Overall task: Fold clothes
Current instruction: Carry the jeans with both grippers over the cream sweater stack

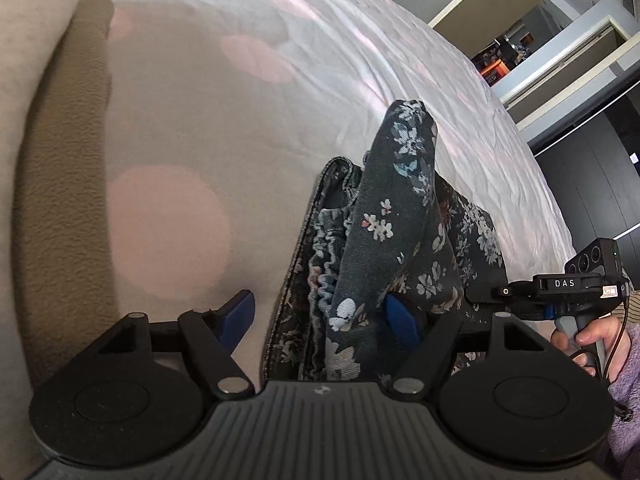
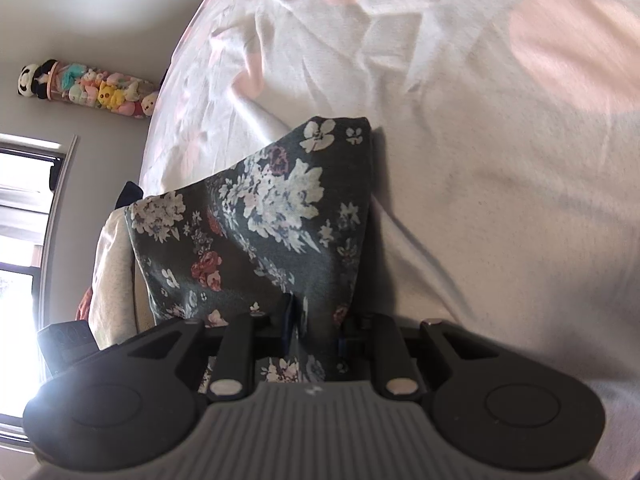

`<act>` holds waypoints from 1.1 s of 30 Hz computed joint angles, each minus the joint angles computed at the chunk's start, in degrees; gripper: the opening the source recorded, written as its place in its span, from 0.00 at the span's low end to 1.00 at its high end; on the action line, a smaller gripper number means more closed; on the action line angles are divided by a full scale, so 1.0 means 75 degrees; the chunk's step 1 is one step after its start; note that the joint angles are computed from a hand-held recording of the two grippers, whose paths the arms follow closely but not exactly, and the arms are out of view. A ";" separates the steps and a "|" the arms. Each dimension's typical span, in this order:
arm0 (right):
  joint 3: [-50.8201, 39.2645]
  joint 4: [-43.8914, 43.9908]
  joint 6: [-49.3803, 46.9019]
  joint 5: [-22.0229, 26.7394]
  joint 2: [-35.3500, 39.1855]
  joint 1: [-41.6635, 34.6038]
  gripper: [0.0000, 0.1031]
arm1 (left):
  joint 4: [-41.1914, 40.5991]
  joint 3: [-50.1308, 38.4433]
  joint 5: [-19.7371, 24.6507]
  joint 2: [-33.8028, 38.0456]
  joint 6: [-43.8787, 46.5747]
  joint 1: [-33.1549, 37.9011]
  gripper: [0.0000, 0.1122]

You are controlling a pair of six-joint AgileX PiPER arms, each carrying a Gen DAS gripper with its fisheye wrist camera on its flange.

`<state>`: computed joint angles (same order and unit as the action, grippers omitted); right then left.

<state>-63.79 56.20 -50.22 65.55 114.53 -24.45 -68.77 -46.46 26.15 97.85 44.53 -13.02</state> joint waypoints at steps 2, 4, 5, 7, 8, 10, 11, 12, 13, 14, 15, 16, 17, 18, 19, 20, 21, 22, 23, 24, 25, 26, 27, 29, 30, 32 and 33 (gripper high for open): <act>0.0010 -0.0003 0.0016 -0.0014 -0.0018 0.0007 0.21 | 0.0043 -0.0163 0.0268 0.0158 0.0011 0.0108 0.59; -0.0004 -0.0029 0.0027 -0.0003 -0.0029 -0.0003 0.21 | 0.0173 -0.0348 0.0623 0.0309 -0.0071 0.0266 0.55; -0.0006 -0.0030 0.0025 0.0008 -0.0028 -0.0017 0.21 | 0.0176 -0.0431 0.0795 0.0393 -0.0111 0.0345 0.51; 0.0027 0.0028 0.0006 0.0032 -0.0009 -0.0055 0.21 | -0.0017 -0.0526 0.1061 0.0559 -0.0083 0.0481 0.45; 0.0044 0.0061 -0.0002 0.0048 0.0004 -0.0077 0.21 | -0.0183 -0.0530 0.1173 0.0627 0.0000 0.0541 0.40; 0.0074 0.0133 -0.0005 0.0107 0.0036 -0.0135 0.21 | -0.0655 -0.0447 0.1348 0.0738 0.0298 0.0659 0.36; 0.0086 0.0141 -0.0001 0.0156 0.0032 -0.0173 0.21 | -0.0924 -0.0352 0.1400 0.0753 0.0488 0.0717 0.34; 0.0101 0.0135 0.0005 0.0198 0.0015 -0.0217 0.23 | -0.1156 -0.0260 0.1431 0.0755 0.0656 0.0759 0.33; 0.0129 0.0108 -0.0012 0.0239 -0.0029 -0.0288 0.27 | -0.1338 -0.0168 0.1405 0.0728 0.0788 0.0762 0.32; 0.0154 0.0082 -0.0028 0.0278 -0.0072 -0.0359 0.27 | -0.1465 -0.0092 0.1332 0.0684 0.0851 0.0730 0.32; 0.0195 0.0060 -0.0052 0.0317 -0.0121 -0.0449 0.29 | -0.1504 -0.0045 0.1225 0.0629 0.0832 0.0667 0.31; 0.0265 0.0048 -0.0090 0.0352 -0.0181 -0.0583 0.30 | -0.1484 -0.0015 0.1103 0.0562 0.0761 0.0593 0.31; 0.0332 0.0044 -0.0118 0.0397 -0.0223 -0.0712 0.31 | -0.1352 -0.0019 0.0956 0.0478 0.0595 0.0497 0.30; 0.0395 0.0060 -0.0125 0.0458 -0.0228 -0.0828 0.31 | -0.1172 -0.0045 0.0819 0.0399 0.0388 0.0403 0.30; 0.0457 0.0091 -0.0133 0.0507 -0.0225 -0.0929 0.31 | -0.0992 -0.0074 0.0707 0.0324 0.0167 0.0331 0.29; 0.0529 0.0162 -0.0145 0.0512 -0.0211 -0.0980 0.31 | -0.0915 -0.0065 0.0609 0.0257 0.0030 0.0266 0.28; 0.0620 0.0256 -0.0157 0.0468 -0.0209 -0.0982 0.31 | -0.0861 -0.0044 0.0510 0.0186 -0.0100 0.0200 0.28; 0.0720 0.0365 -0.0176 0.0416 -0.0206 -0.0951 0.31 | -0.0850 0.0000 0.0407 0.0109 -0.0210 0.0132 0.27; 0.0825 0.0460 -0.0190 0.0359 -0.0227 -0.0898 0.31 | -0.0836 0.0051 0.0292 0.0021 -0.0329 0.0063 0.26; 0.0963 0.0558 -0.0222 0.0262 -0.0296 -0.0823 0.30 | -0.0798 0.0111 0.0151 -0.0087 -0.0484 -0.0020 0.26; 0.1108 0.0642 -0.0279 0.0137 -0.0404 -0.0746 0.20 | -0.0711 0.0154 0.0008 -0.0193 -0.0681 -0.0113 0.25; 0.1250 0.0686 -0.0379 -0.0014 -0.0596 -0.0680 0.18 | -0.0581 0.0180 -0.0113 -0.0305 -0.0902 -0.0188 0.24; 0.1350 0.0720 -0.0449 -0.0089 -0.0784 -0.0640 0.14 | -0.0396 0.0205 -0.0227 -0.0428 -0.1166 -0.0266 0.24; 0.1441 0.0740 -0.0471 -0.0088 -0.1117 -0.0603 0.13 | 0.0057 0.0273 -0.0431 -0.0712 -0.1760 -0.0430 0.22; 0.1422 0.0738 -0.0476 0.0002 -0.1259 -0.0610 0.12 | 0.0260 0.0311 -0.0459 -0.0858 -0.2022 -0.0455 0.22; 0.1317 0.0716 -0.0503 0.0228 -0.1504 -0.0648 0.12 | 0.0533 0.0394 -0.0494 -0.1116 -0.2474 -0.0504 0.22; 0.1262 0.0703 -0.0506 0.0330 -0.1627 -0.0660 0.12 | 0.0518 0.0479 -0.0509 -0.1277 -0.2544 -0.0501 0.22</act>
<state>-54.32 61.47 -54.01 68.02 102.33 -29.39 -64.89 -42.87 22.33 88.27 25.45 -16.78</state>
